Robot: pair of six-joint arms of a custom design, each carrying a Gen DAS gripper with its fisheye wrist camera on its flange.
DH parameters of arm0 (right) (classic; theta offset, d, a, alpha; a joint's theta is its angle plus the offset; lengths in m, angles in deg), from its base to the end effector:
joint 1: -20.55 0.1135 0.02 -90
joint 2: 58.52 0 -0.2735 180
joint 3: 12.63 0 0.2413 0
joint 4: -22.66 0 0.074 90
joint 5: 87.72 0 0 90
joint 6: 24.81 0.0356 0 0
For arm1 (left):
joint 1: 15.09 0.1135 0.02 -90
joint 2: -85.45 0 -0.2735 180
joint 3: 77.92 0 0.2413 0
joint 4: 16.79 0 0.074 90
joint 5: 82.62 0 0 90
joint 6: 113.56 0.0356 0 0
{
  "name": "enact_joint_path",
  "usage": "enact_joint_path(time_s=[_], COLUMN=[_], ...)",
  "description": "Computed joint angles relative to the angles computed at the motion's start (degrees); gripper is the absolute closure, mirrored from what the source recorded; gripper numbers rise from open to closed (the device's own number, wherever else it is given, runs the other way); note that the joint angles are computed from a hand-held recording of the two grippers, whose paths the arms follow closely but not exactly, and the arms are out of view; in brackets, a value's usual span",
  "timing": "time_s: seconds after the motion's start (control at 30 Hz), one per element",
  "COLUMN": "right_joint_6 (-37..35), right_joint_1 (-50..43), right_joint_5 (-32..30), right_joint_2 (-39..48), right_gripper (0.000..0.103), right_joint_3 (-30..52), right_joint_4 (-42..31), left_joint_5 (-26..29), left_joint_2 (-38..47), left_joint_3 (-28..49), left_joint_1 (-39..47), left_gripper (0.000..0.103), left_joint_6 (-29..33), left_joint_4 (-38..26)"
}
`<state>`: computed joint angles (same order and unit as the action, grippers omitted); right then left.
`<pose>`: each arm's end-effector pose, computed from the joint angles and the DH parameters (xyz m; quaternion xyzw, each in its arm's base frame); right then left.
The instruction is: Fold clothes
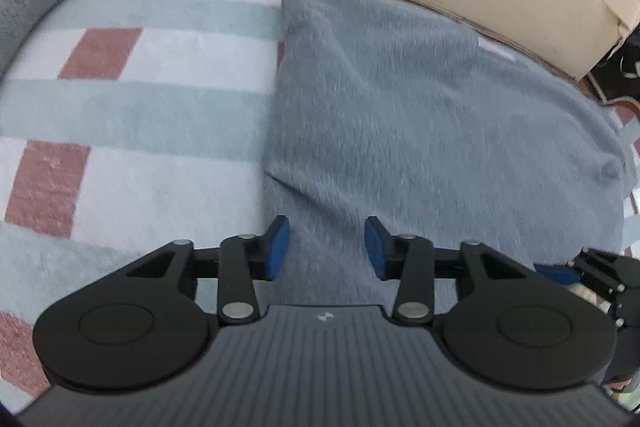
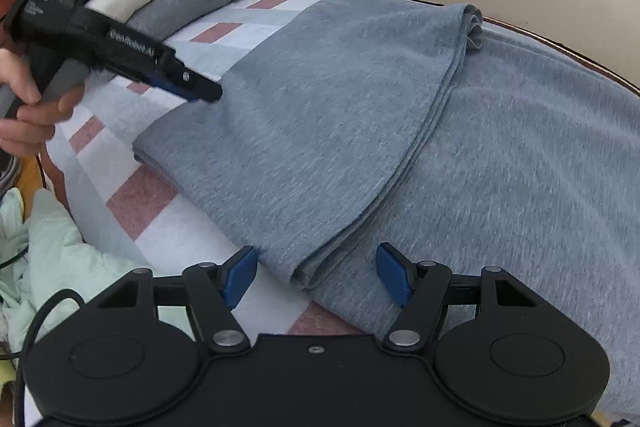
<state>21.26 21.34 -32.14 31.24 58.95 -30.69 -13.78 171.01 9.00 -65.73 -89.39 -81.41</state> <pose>0.2806 0.0240 0.2137 -0.4026 0.8539 0.2152 0.2499 0.1928 -0.2148 0.2962 -0.1685 0.9424 -0.0992 0.2715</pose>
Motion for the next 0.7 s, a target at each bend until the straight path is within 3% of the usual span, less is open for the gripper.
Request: enact_joint_path(time_s=[0.27,0.33,0.47,0.5,0.57,0.7], right_joint_6=[0.05,-1.84,-2.56,-2.47,-1.23,-0.74], right_joint_1=[0.20,-0.67,-0.33,-0.09,1.13,5.34], right_joint_5=[2.14,0.72,-0.30,-0.51,-1.01,-0.53], right_joint_2=[-4.58,-7.33,-11.13,-11.71,-11.38,-10.67], right_gripper=[0.034,0.034,0.034,0.034,0.034,0.034], right_joint_3=[-0.08,-0.48,-0.60,-0.48,0.05,0.31], right_joint_4=[-2.22,-2.64,-2.46,-2.41,-2.43,-1.70], left_joint_5=[3.00,3.41,5.53,5.97,7.14,3.39], left_joint_2=[-2.80,-3.30,-3.44,-3.41,-3.88,-9.26], left_joint_3=[-1.37,-1.03,-1.79,-2.12,-3.16,-12.44], left_joint_1=[0.27,0.22,0.72,0.79,0.90,-0.88], left_gripper=[0.061,0.046,0.043,0.038,0.035,0.038], left_joint_6=[-3.05,-4.66,-5.30,-5.13,-4.22,-3.70], left_joint_4=[-1.79,-4.21,-4.65,-4.12,-1.54,14.70])
